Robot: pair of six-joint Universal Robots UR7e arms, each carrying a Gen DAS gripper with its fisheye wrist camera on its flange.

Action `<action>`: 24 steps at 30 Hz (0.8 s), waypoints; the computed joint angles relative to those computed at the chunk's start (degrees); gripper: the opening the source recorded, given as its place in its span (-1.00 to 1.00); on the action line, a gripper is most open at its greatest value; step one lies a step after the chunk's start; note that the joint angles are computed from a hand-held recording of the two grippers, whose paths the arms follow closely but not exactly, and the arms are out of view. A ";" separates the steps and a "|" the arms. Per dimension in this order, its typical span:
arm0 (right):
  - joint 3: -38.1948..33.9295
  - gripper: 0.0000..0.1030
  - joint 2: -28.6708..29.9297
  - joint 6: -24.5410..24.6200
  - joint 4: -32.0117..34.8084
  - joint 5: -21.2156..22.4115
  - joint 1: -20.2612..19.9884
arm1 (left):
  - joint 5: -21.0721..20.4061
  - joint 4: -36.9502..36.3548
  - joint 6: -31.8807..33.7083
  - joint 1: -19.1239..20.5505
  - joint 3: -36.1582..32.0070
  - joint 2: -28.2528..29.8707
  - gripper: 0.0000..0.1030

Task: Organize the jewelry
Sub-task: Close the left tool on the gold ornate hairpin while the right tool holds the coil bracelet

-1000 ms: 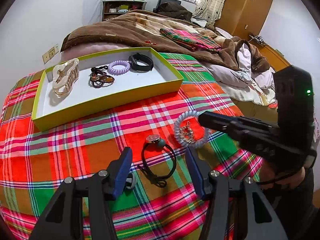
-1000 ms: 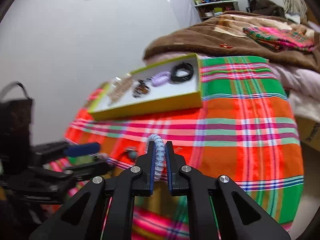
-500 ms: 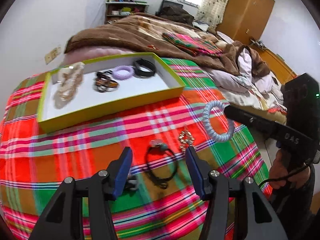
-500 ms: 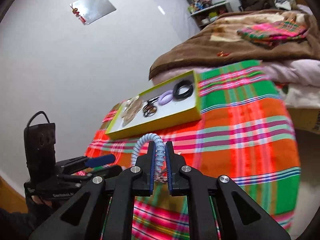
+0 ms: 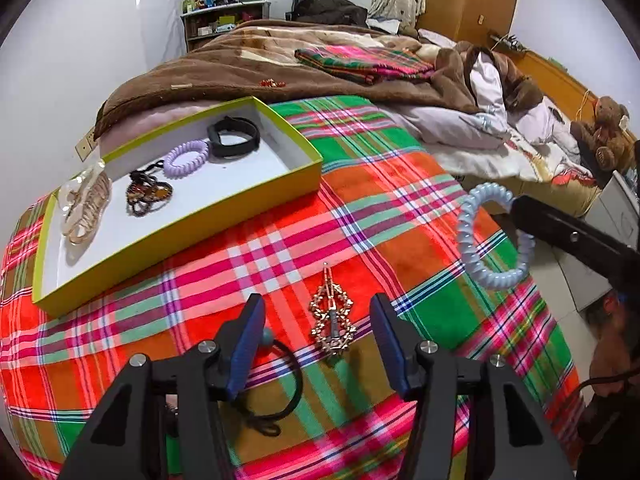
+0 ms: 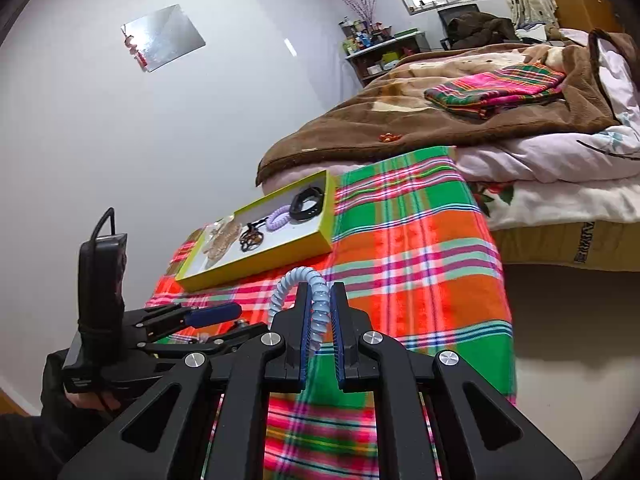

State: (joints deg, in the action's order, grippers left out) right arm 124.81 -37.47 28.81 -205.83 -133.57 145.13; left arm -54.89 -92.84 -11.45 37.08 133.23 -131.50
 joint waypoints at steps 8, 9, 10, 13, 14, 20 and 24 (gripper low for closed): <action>1.13 -0.81 0.20 0.09 -1.89 0.82 -0.43 | 0.72 1.11 -1.16 -0.29 1.58 1.55 -0.21; 1.18 -0.81 0.22 -0.03 -2.07 0.81 -0.45 | 0.74 1.27 -1.27 -0.22 1.64 1.65 -0.22; 1.23 -0.81 0.21 -0.19 -2.19 0.83 -0.47 | 0.93 1.26 -1.36 -0.46 1.78 1.56 -0.23; 1.43 -0.81 0.15 -0.13 -2.36 1.01 -0.59 | 1.11 1.35 -1.32 -0.71 1.88 1.50 -0.23; 1.47 -0.81 0.18 -0.15 -2.45 1.06 -0.65 | 1.14 1.35 -1.21 -0.64 1.90 1.54 -0.23; 1.32 -0.81 0.25 0.13 -2.23 0.54 -0.32 | 1.24 1.34 -0.86 -1.16 2.11 1.34 -0.47; 1.15 -0.81 0.22 0.18 -1.85 0.33 -0.22 | 1.14 1.19 -0.83 -1.15 2.08 1.45 -0.50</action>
State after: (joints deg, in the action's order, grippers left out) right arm 125.96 -37.25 28.99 -207.69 -133.24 144.92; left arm -53.74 -91.66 -12.28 35.93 135.31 -130.05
